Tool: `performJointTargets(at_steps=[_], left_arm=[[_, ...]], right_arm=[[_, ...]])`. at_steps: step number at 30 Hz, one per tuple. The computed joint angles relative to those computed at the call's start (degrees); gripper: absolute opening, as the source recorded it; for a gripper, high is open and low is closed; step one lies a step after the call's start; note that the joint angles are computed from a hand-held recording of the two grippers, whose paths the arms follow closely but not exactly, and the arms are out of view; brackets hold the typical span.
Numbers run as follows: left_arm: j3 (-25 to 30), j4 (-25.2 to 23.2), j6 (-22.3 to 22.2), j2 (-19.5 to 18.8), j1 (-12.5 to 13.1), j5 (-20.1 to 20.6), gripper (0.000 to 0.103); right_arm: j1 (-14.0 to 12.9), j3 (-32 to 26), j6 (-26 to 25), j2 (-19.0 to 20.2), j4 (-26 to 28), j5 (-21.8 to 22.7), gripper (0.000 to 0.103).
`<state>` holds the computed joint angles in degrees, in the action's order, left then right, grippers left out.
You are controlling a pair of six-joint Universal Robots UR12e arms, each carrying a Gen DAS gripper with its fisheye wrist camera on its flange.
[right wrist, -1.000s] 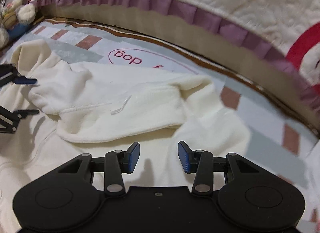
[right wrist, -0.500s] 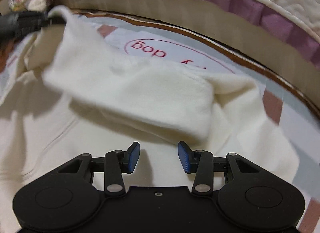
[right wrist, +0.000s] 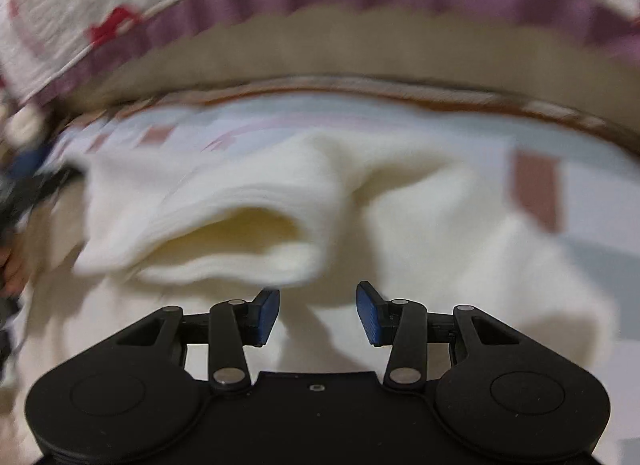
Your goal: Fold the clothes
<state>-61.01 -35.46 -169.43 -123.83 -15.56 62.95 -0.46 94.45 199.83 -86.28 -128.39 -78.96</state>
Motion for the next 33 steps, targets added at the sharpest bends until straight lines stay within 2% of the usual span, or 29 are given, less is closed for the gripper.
performJointTargets(at_steps=[1, 3, 5, 6, 8, 9, 11, 14, 17, 20, 21, 24, 27, 29, 31, 33], left_arm=[[-0.01, 1.30, -1.09, -0.01, 0.24, -1.10, 0.007], [0.30, 2.71, -2.06, -0.12, 0.22, -0.82, 0.007], [1.10, 1.55, -3.45, -0.53, -0.07, 0.69, 0.011], [0.97, 1.00, -1.93, -0.42, -0.17, 0.74, 0.014], [0.59, -0.11, 1.70, -0.11, -0.35, 0.72, 0.027], [0.41, -0.68, 3.52, 0.04, -0.45, 0.74, 0.038], [0.25, -1.48, 5.85, 0.22, -0.62, 1.07, 0.042], [1.60, -5.10, 2.67, -0.28, -0.37, 1.72, 0.045], [2.29, -6.22, -1.69, -0.63, 0.10, 4.13, 0.048], [2.46, -5.29, -3.49, -0.81, 0.49, 7.25, 0.050], [2.60, -5.78, -3.44, -0.83, 0.75, 6.74, 0.050], [1.88, -4.64, -2.93, -0.42, 1.45, 1.31, 0.049], [0.65, -1.32, -0.31, 0.34, 1.63, -5.00, 0.049], [-0.03, 0.95, 1.55, 0.82, 1.50, -9.26, 0.050], [-0.18, -0.60, 3.98, 1.26, 1.39, -14.55, 0.051], [-0.36, -4.57, 7.51, 1.80, 0.79, -17.29, 0.051]], right_arm=[[0.52, -0.72, -2.01, 0.58, 0.67, -0.35, 0.048], [1.47, -2.40, -5.44, 1.89, 1.81, -1.24, 0.048], [1.97, -5.13, -6.22, 3.82, 2.02, -2.84, 0.048], [2.15, -6.39, -6.02, 4.71, 1.76, -3.97, 0.048], [2.16, -8.43, -3.09, 6.22, -0.05, -7.30, 0.048], [1.89, -9.28, -0.91, 6.93, -0.99, -8.36, 0.048], [1.68, -10.73, 2.45, 8.14, -2.45, -11.53, 0.048], [1.37, -11.66, 6.30, 9.07, -3.83, -15.62, 0.048], [1.21, -9.59, 8.58, 7.99, -7.88, -16.37, 0.048], [1.48, -7.43, 3.40, 6.32, -7.75, -16.23, 0.048], [1.49, -6.77, 1.23, 5.79, -7.41, -15.82, 0.048], [1.17, -4.41, -2.99, 3.90, -5.98, -13.03, 0.046], [1.82, -3.01, -6.05, 2.44, -2.65, -14.12, 0.041], [2.10, -2.09, -6.77, 1.49, -0.58, -15.57, 0.041], [2.46, -1.10, -7.61, 0.58, 1.48, -17.44, 0.042], [2.75, -0.10, -8.37, -0.20, 3.16, -18.83, 0.044]])
